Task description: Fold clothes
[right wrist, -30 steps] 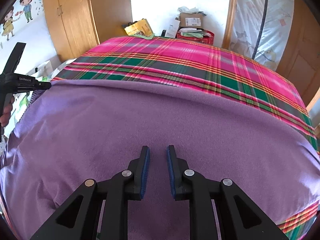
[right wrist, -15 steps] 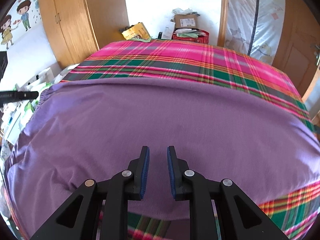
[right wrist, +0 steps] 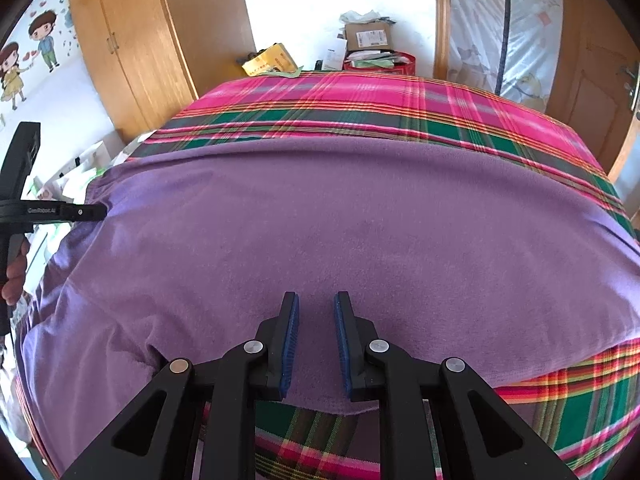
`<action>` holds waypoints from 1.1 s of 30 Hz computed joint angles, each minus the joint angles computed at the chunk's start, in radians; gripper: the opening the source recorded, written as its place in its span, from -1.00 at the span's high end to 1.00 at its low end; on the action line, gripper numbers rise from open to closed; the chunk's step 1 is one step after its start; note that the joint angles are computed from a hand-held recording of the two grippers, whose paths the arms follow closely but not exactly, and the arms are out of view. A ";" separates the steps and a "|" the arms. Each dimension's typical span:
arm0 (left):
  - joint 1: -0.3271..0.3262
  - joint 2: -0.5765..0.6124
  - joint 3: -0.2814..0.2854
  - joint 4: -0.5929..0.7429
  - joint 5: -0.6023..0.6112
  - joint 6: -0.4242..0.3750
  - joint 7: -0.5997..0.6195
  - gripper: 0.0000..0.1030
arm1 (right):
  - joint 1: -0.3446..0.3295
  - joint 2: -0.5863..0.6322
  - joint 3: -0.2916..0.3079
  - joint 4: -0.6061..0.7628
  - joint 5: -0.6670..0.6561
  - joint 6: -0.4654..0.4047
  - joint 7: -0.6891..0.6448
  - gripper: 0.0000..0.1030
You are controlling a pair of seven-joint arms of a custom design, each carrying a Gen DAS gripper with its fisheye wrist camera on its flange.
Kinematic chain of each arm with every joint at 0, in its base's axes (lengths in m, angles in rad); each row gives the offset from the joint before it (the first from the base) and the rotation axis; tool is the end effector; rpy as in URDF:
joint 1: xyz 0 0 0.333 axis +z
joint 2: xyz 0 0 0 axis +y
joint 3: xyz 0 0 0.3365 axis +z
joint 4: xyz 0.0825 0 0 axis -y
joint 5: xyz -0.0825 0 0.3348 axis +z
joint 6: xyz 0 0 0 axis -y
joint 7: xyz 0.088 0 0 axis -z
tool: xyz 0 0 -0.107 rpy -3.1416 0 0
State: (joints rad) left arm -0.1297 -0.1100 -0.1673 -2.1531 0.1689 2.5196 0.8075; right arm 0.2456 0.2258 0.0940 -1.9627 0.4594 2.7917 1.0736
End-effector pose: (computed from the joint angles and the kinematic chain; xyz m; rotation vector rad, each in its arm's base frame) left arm 0.4846 -0.1534 0.5420 -2.3083 1.6160 -0.6042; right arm 0.5803 0.1787 0.4739 -2.1237 1.3430 -0.3272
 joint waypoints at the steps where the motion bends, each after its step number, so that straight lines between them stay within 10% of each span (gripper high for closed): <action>1: 0.004 -0.004 0.005 -0.010 -0.005 0.015 -0.004 0.97 | 0.002 0.000 -0.001 -0.002 -0.002 0.004 0.002 0.64; 12: 0.014 -0.023 0.019 -0.053 -0.083 0.067 0.009 0.97 | 0.009 -0.001 -0.004 -0.013 -0.026 0.028 0.017 0.64; 33: 0.001 -0.254 0.037 -0.212 -0.098 -0.090 -0.029 0.69 | 0.026 -0.134 0.037 -0.143 0.157 0.045 -0.142 0.60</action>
State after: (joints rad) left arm -0.1284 -0.3642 -0.1300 -2.3652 0.0706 2.4293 0.7786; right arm 0.2718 0.0921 0.1308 -2.1060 0.6169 2.8366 0.9314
